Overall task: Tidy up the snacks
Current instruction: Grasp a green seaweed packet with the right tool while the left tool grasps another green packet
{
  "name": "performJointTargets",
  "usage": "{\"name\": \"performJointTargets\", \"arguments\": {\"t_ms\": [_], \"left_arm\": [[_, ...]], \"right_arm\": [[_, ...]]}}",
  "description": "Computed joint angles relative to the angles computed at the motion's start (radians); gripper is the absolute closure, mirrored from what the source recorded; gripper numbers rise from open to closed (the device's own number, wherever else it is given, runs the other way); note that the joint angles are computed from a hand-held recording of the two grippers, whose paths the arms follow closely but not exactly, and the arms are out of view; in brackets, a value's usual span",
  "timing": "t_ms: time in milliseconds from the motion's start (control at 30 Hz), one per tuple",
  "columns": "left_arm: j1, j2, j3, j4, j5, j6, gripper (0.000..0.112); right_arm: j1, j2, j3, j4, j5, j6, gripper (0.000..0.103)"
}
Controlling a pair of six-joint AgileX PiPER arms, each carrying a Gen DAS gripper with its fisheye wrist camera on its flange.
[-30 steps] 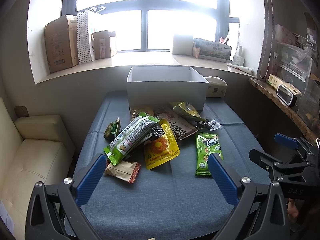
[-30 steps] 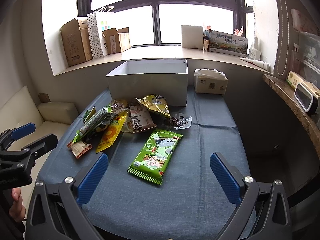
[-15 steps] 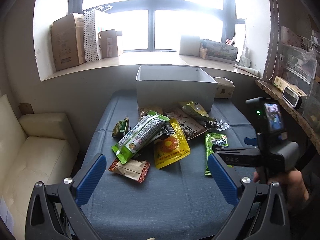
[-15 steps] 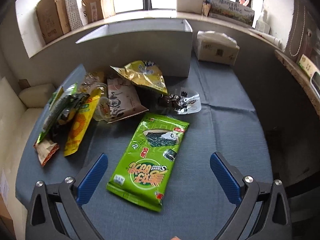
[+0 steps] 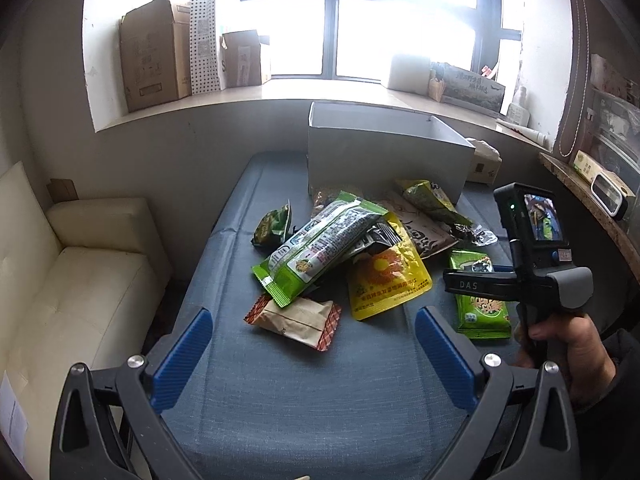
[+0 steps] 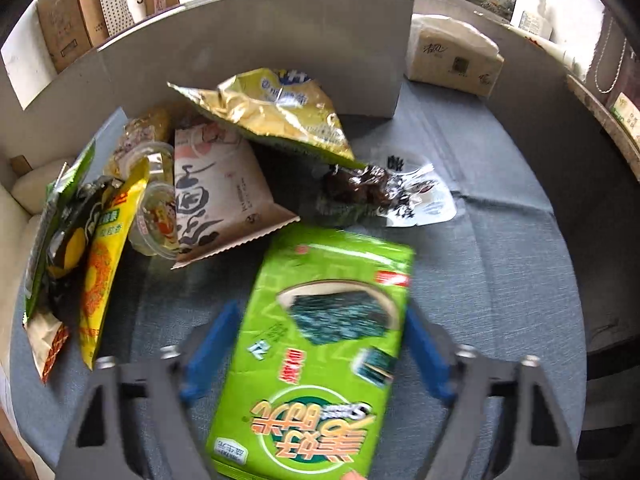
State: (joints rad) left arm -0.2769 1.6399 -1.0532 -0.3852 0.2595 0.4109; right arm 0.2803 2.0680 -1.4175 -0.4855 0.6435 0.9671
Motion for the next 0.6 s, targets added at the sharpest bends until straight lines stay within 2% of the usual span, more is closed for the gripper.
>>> {"name": "performJointTargets", "arguments": {"t_ms": [167,233,300,367,467,533,600], "left_arm": [[-0.012,0.074,-0.063,0.051,0.020,-0.027,0.009],[-0.020,0.108,-0.104,0.103,0.034,-0.080,0.009],[-0.024,0.133,-0.139,0.081,0.055,-0.063,0.009],[-0.033,0.156,-0.175,0.058,0.068,-0.042,0.009],[-0.063,0.202,-0.247,0.098,0.071,-0.068,0.009],[-0.070,0.246,-0.308,0.059,0.078,-0.008,0.009],[-0.059,0.308,-0.394,-0.019,0.127,0.093,0.009]], "right_arm": [[-0.032,-0.064,0.071,0.074,-0.056,-0.062,0.032],[-0.080,-0.127,0.155,0.156,-0.113,-0.125,0.032],[-0.101,-0.197,0.239,0.175,-0.162,-0.136,0.032],[-0.101,-0.258,0.317,0.104,-0.211,-0.053,0.032],[-0.118,-0.385,0.421,0.054,-0.260,0.013,0.031],[-0.122,-0.462,0.458,-0.012,-0.270,0.068,0.031],[-0.127,-0.500,0.447,-0.059,-0.261,0.088,0.031]]}}
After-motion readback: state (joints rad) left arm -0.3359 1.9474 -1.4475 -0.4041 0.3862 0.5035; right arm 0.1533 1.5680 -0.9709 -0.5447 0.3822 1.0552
